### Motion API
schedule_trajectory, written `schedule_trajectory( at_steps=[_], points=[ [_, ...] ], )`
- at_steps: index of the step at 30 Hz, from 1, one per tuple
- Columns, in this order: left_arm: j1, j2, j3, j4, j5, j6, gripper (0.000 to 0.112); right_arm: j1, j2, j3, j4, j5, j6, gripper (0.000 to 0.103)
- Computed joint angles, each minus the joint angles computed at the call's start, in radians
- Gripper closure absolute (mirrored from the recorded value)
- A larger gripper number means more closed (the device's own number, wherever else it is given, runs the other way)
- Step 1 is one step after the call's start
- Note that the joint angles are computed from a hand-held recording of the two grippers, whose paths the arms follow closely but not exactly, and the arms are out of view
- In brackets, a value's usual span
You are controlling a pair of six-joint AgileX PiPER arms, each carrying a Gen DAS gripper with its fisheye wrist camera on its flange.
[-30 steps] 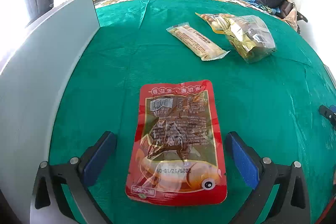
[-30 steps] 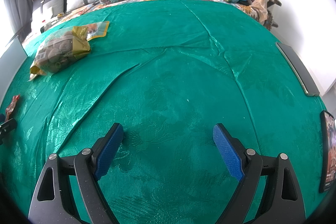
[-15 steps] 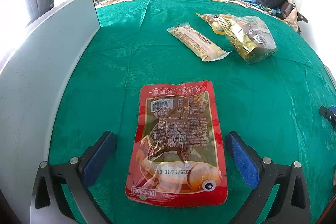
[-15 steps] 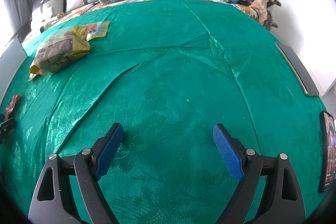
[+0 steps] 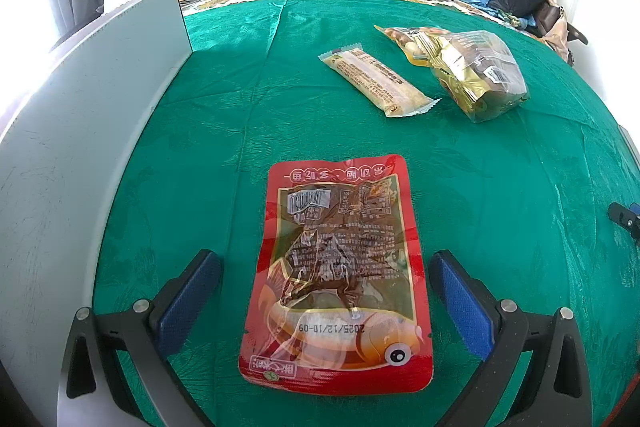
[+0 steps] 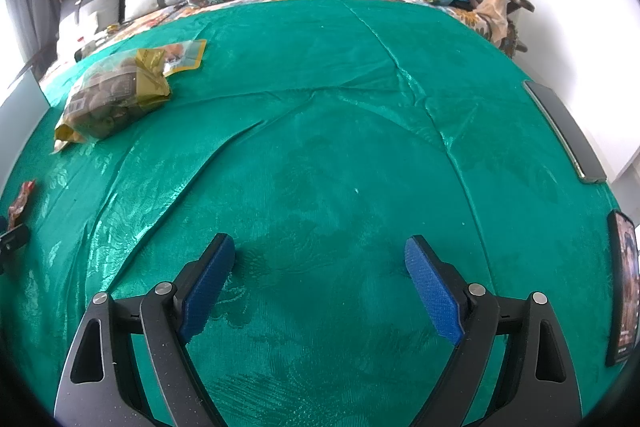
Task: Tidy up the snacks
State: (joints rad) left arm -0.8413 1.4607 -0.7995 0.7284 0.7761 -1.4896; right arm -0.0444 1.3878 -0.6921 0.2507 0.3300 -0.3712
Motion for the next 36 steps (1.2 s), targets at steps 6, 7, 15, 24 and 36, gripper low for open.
schedule_trajectory(
  at_steps=[6, 7, 15, 24, 36],
  points=[
    [0.002, 0.001, 0.0, 0.001, -0.001, 0.001, 0.009, 0.117, 0.025, -0.214, 0.135, 0.202, 0.078, 0.014],
    [0.002, 0.002, -0.001, 0.0, -0.002, 0.001, 0.009, 0.168, 0.037, -0.261, 0.11, 0.209, 0.121, 0.014],
    [0.002, 0.002, -0.001, 0.0, -0.001, 0.001, 0.009, 0.539, 0.42, -0.855, -0.289, 0.371, 0.478, 0.015],
    [0.003, 0.004, -0.002, 0.001, -0.003, -0.001, 0.009, 0.579, 0.55, -0.888, -0.345, 0.403, 0.326, 0.017],
    [0.003, 0.009, -0.006, 0.002, -0.001, 0.0, 0.009, 0.341, -0.026, -0.091, -0.026, 0.017, -0.321, 0.015]
  ],
)
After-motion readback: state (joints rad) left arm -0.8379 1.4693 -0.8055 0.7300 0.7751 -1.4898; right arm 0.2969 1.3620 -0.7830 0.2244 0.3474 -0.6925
